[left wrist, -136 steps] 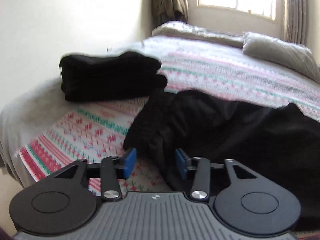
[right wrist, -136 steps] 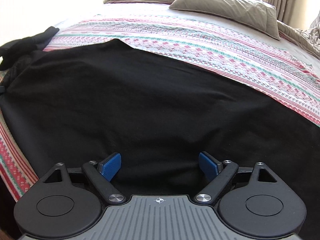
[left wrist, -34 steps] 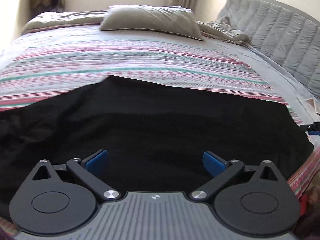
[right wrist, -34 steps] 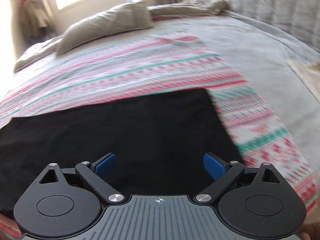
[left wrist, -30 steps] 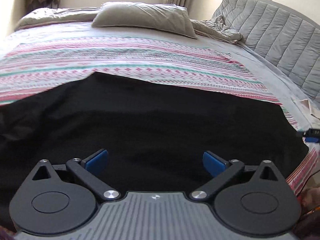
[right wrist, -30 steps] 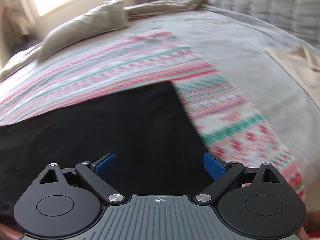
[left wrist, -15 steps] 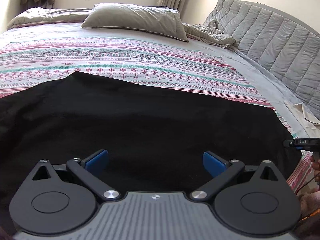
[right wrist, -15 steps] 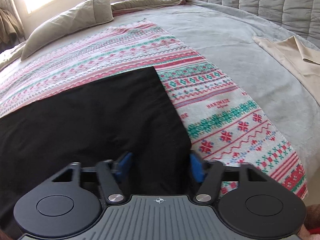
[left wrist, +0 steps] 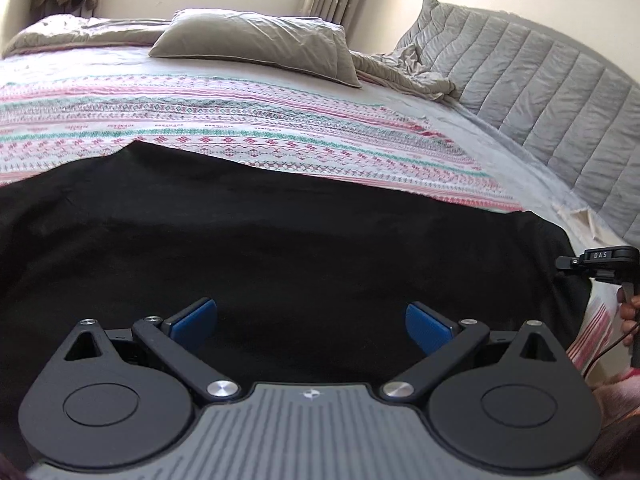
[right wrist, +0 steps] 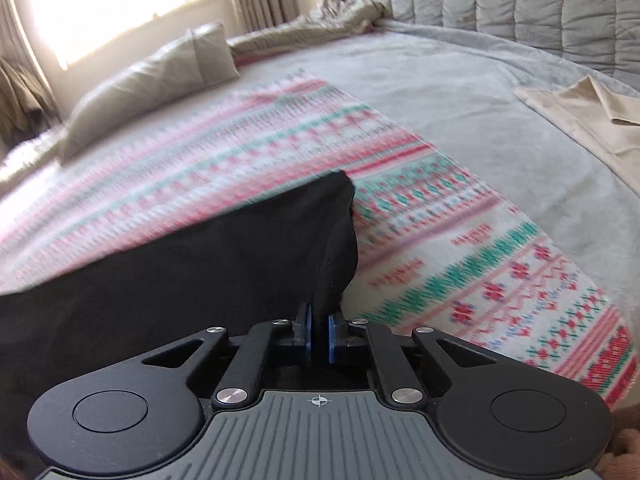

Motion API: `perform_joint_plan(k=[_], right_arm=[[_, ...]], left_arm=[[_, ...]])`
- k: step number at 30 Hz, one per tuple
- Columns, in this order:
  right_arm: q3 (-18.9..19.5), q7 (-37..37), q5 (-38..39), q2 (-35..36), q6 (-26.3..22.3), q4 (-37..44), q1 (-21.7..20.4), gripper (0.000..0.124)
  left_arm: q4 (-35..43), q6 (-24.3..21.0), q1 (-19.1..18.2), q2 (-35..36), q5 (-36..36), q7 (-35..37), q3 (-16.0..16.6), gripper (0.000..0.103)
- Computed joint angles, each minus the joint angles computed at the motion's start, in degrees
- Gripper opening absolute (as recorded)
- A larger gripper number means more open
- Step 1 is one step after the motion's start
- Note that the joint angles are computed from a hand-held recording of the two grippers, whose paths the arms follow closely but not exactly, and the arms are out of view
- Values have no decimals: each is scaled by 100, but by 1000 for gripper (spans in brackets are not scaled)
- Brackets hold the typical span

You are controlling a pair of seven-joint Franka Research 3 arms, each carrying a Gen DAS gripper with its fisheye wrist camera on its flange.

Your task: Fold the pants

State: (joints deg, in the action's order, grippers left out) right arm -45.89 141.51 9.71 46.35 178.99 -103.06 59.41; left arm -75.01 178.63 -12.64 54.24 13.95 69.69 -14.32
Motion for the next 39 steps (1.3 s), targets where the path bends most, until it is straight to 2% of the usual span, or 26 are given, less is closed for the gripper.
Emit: perform_joint_plan(k=[5,7,9,11,13,15,19,22,24,25,27,29,31,34,36,39], right_arm=[[296,-368,-45,85,179,512,-148,7],[591,-613,-107,136,146,862,-348,7],[1041,-921,-229,179,72,1271,-669,7],[1504,-1203,-353,245,3,1672,-988,7],[1968,-1466,-460,333,-86,2066,-1289,7],[2449,-1723,-546,464,-255,2500,-1596,7],[3472,-2343,-698,901,-826,3532,-2203,7],[4076,-2857,-763,1317,-1434,4352,-2507,7],[4576,-3341,-657,1511,-1802,4723,-2733,13],[4679,-3521,-629,1580,-1958,4851,-2763,16],[4715,-3749,-602,1489,-1949,4704,-2742,25],[4721,-3874,-529,1216,-1621,4233,-2745,40],[4754,-3930,-384,852,-1097,3609,-2782,47],[4731,-3885,-67,393,-312,2796,-2844,52],[4568,-3749,163,165,56,2363,-2804,53],[4110,-3402,477,-2,199,1995,-2580,53]], left_arm=[[70,192,238,154,-21,161,-388,103],[113,241,337,235,-30,231,-554,103],[172,250,422,316,-82,253,-700,101],[203,341,230,296,-234,-44,-394,95],[241,358,202,312,-293,-235,-319,90],[288,363,318,375,-330,-336,-476,84],[299,370,672,503,-313,-296,-999,80],[310,329,779,550,-308,-264,-1155,79],[302,275,844,568,-340,-252,-1248,78],[311,227,898,592,-366,-236,-1330,78],[318,120,1069,661,-434,-133,-1603,78],[325,58,1234,744,-509,31,-1878,78],[391,-20,1305,822,-585,196,-2042,78],[522,-155,1386,975,-702,527,-2309,77],[690,-321,1435,1134,-798,825,-2539,76],[1020,-625,1502,1444,-973,1323,-2954,75]])
